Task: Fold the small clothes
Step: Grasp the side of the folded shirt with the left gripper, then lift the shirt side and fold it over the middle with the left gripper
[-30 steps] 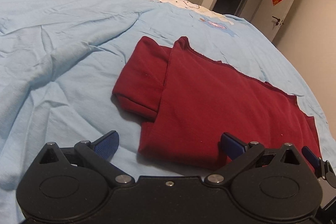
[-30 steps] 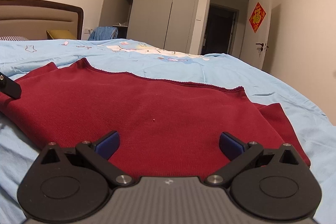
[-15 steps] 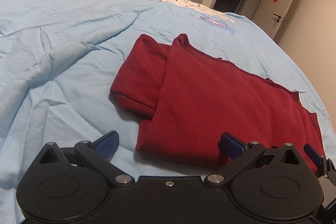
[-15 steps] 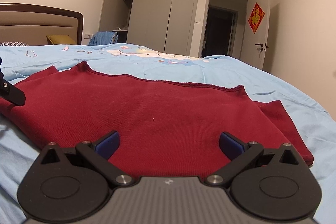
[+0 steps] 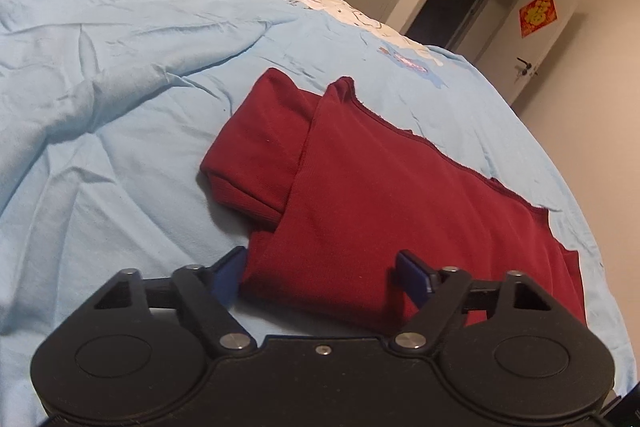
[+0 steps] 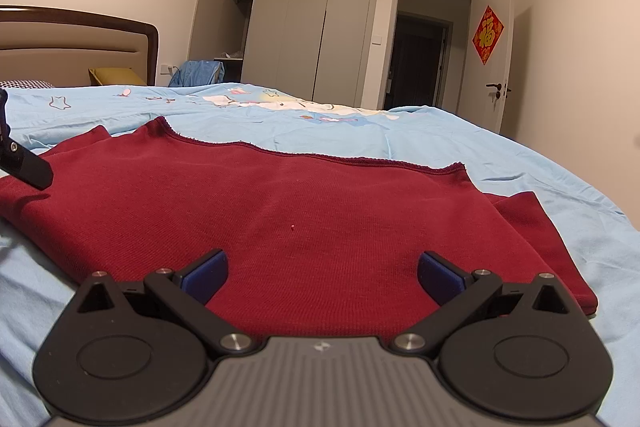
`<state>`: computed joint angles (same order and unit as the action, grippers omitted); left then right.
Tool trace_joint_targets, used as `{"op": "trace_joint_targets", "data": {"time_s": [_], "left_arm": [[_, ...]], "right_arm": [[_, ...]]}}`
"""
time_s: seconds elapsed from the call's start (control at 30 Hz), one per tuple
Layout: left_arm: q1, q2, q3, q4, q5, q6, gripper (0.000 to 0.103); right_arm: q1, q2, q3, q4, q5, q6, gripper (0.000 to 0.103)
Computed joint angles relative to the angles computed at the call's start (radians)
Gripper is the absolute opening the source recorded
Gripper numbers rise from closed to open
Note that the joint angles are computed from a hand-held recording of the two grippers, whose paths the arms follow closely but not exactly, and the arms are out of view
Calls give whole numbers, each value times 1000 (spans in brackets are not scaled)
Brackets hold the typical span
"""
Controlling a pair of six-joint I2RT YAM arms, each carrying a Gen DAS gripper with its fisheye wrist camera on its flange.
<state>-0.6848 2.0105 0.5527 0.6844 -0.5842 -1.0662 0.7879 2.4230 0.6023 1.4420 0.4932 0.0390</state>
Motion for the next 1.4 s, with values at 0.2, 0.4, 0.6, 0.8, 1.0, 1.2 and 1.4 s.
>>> {"op": "trace_joint_targets", "data": {"time_s": [0.2,0.4,0.6,0.8,1.0,1.2,1.4], "left_arm": [[101,67,-19,173,71,-48,71],[179,84,20,161,135,-93,37],[154,45,52,80,86,-35,20],[111,-31,141,-89,6,125,17],[49,-59,278,-176,-43,376,16],[-18,23,508,-259,9,607,16],[-88,201,771,-376,94,723,16]], "right_arm": [[0,1,1,0,0,0,103],[0,1,1,0,0,0,103],[0,-1,1,-4,-1,2,103],[-19,-136,-12,-204,-54,8,103],[-78,-331,-120,-290,-135,-33,103],[-168,-526,-293,-280,-111,-108,103],[-299,-648,-414,-294,-70,-96,103]]}}
